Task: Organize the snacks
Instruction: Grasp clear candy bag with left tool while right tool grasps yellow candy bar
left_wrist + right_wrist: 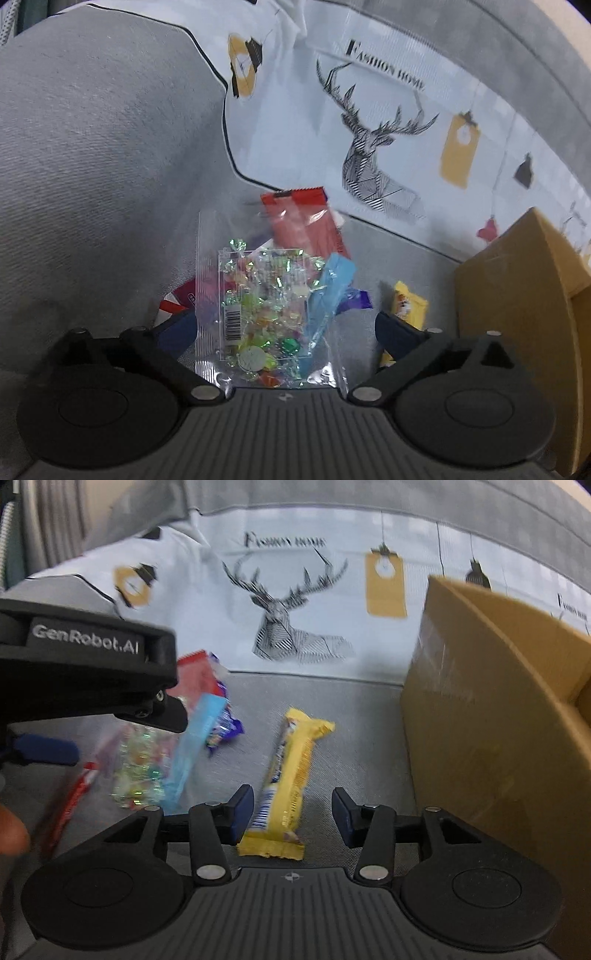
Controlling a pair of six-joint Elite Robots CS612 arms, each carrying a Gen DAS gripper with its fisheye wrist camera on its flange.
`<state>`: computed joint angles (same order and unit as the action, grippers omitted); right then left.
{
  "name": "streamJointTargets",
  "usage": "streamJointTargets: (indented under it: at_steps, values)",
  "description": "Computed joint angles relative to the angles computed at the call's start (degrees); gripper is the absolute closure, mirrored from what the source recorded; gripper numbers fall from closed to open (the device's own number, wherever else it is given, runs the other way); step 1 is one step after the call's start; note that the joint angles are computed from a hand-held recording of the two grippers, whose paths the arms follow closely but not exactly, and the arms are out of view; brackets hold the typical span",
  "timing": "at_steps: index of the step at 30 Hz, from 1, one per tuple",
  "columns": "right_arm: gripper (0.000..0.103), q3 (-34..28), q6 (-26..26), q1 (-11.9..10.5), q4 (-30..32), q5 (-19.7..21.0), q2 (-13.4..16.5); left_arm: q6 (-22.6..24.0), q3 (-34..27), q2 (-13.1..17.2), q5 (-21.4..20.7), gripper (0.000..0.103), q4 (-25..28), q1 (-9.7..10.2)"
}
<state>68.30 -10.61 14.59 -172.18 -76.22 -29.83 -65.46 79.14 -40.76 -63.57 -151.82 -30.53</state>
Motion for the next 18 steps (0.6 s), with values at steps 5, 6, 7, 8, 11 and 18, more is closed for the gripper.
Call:
streamJointTargets:
  at_steps: [5, 6, 7, 8, 11, 18]
  values:
    - [0.053, -2.3, -0.2, 0.2, 4.3, -0.4, 1.2, -0.7, -2.6, 1.4, -1.7, 0.001, 5.7, 0.68]
    - [0.053, -2.4, -0.3, 0.2, 3.7, -0.4, 1.3, -0.8, -3.1, 1.7, -2.4, 0.001, 6.4, 0.9]
    - [0.053, -2.6, -0.5, 0.3, 3.5, -0.6, 1.5, -0.8, -3.3, 2.0, -3.2, 0.001, 6.6, 1.11]
    - [0.053, -2.6, -0.4, 0.3, 3.3, -0.6, 1.6, -0.8, -3.6, 2.3, -4.0, 0.001, 6.8, 1.32]
    - [0.054, -2.5, 0.1, 0.3, 2.7, -0.4, 1.6, 0.0, -4.0, 2.7, -3.3, 0.0, 7.1, 1.35]
    - [0.077, -1.7, -0.4, 0.0, 0.6, 0.1, 1.6, 2.0, -3.9, 2.6, -0.6, 0.007, 6.5, 0.78]
